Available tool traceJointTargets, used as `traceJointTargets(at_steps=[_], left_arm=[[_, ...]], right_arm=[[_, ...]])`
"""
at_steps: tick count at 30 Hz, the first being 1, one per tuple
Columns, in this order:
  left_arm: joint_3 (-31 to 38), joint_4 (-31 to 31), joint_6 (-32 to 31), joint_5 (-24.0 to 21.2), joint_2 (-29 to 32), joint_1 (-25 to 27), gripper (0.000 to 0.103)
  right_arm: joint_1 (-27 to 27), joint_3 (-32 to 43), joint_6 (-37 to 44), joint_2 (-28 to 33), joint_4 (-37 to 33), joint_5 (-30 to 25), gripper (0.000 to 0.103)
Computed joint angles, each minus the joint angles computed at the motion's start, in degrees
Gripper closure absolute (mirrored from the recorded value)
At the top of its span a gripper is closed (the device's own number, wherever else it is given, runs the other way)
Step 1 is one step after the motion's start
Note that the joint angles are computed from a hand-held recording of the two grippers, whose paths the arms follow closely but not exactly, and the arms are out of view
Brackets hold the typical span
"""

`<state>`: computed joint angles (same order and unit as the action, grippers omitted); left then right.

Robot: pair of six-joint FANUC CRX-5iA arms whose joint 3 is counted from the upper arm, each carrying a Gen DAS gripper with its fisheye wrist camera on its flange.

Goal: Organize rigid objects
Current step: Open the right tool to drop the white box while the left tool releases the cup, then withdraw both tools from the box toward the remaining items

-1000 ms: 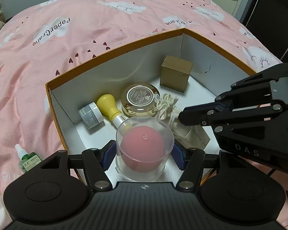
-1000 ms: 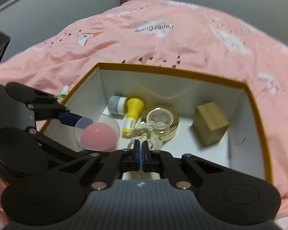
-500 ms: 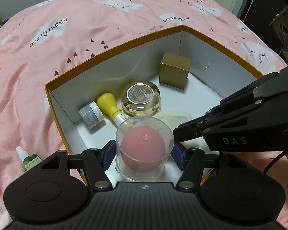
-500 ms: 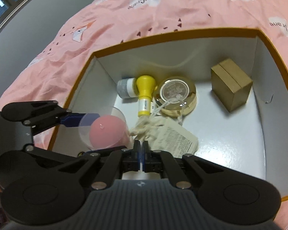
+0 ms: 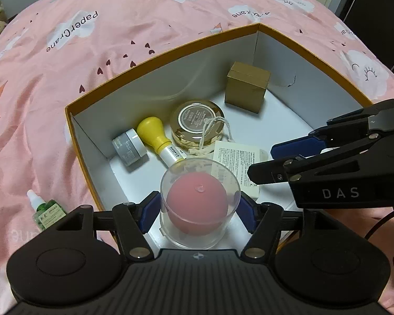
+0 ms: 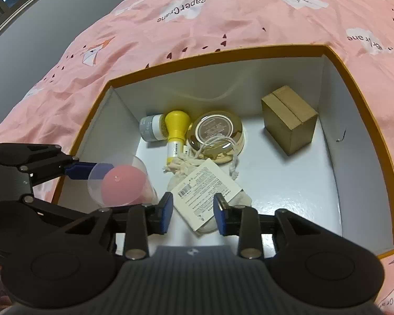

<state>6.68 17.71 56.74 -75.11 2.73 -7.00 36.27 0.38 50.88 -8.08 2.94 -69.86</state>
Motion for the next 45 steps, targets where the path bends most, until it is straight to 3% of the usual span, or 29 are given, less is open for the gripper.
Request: traceJointTargets(at_steps=[2,5,9,14,19,29,33,39,45], left_arm=[[-0.2,0.0,0.0,0.2,-0.1,0.0,0.028],[-1.5,1.4,-1.1,1.3,-0.9,0.5,0.015],[-3.1,3.1,-1.8,2.5,-1.9,1.2,0.015],[-5.4,6.6,-2.5,3.4,-3.3,2.8,0.016],[-7.5,8.6,-1.5,4.6,-5.3,4.1,0.02],[-14.3,13.9,-2.0,10.3,-13.1,7.9,0.026],[-17.6,16.6,-3.2,12.1,-16.4,10.2,0.027],[-21.9,19.6,-4.4,12.9,-20.9,14.4,0.027],[-24.4,20.3,-5.2,11.0,-24.0,18.5,0.03]], right_arm=[[0.1,-0.2,-0.6,0.1,0.4,0.2,0.065],[0.3,-0.5,-1.3,0.0,0.8,0.4,0.062],[1.2,-1.0,-2.1,-0.2,2.8,0.2,0.055],[1.7,-1.6,-2.7,-0.4,4.0,0.4,0.053],[2.7,-2.7,-4.7,-1.2,6.1,1.6,0.043],[10.9,-7.7,-10.9,-3.8,21.8,3.0,0.03],[14.5,-11.4,-16.3,-6.0,28.6,4.9,0.029],[20.1,-16.1,-23.6,-8.1,37.7,5.9,0.028],[24.1,-17.8,-27.1,-8.8,40.4,6.7,0.027]])
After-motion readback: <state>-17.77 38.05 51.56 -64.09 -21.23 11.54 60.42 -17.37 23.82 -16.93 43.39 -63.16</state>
